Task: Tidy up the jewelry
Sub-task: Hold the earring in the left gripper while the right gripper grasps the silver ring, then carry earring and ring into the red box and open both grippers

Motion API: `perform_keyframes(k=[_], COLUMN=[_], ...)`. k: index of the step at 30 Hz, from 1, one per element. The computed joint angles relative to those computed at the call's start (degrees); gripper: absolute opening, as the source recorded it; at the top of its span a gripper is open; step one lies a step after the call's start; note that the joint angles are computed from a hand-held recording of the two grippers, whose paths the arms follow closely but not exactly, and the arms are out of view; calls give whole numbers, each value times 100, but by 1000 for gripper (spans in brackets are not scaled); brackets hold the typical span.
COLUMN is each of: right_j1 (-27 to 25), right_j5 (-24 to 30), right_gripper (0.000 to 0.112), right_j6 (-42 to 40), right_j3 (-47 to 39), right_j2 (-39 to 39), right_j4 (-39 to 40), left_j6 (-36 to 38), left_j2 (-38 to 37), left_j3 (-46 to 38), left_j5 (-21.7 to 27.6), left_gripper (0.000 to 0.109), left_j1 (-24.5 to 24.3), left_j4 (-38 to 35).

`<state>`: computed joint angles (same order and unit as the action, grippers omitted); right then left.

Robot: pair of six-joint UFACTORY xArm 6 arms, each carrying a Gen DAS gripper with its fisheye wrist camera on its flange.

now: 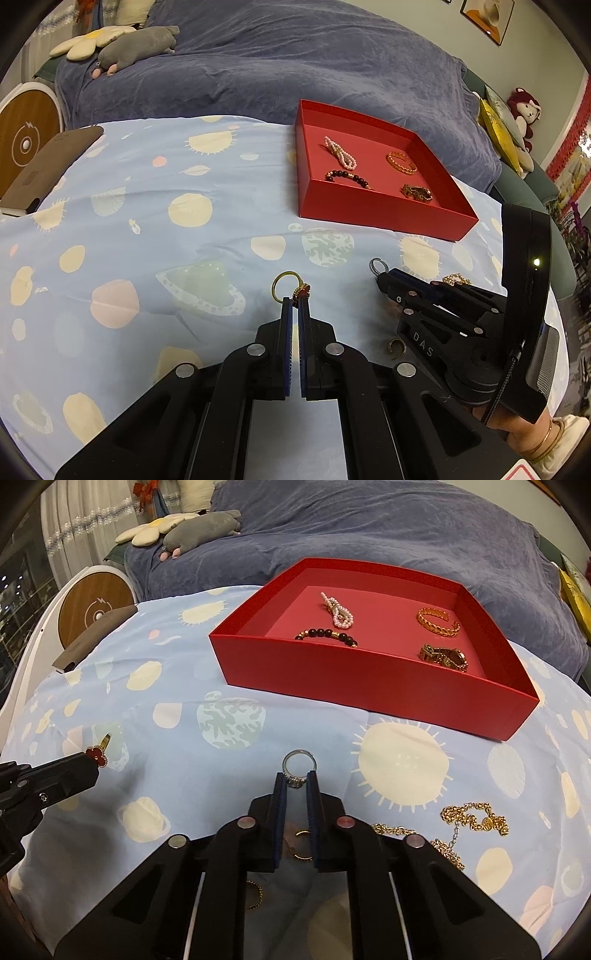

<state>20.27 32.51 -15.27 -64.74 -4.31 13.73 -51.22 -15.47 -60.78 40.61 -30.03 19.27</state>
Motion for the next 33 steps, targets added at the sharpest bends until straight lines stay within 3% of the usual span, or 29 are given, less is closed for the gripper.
perform_keyframes(k=[21, 26, 33], right_j1=[-322, -714, -1122], right_j5=[153, 346, 542], right_gripper=[8, 8, 8], right_j6=[-490, -576, -302], right_j3=[-180, -649, -2144], right_j2=[-409, -313, 904], right_j4=[805, 1028, 858], left_j6=[-52, 304, 905], left_j2=[350, 859, 2368], left_j3=[-555, -1370, -3256], left_j5=[-65, -48, 160], left_gripper=[1, 1, 1], left_j1=[-89, -50, 131], left_j4=[62, -82, -134])
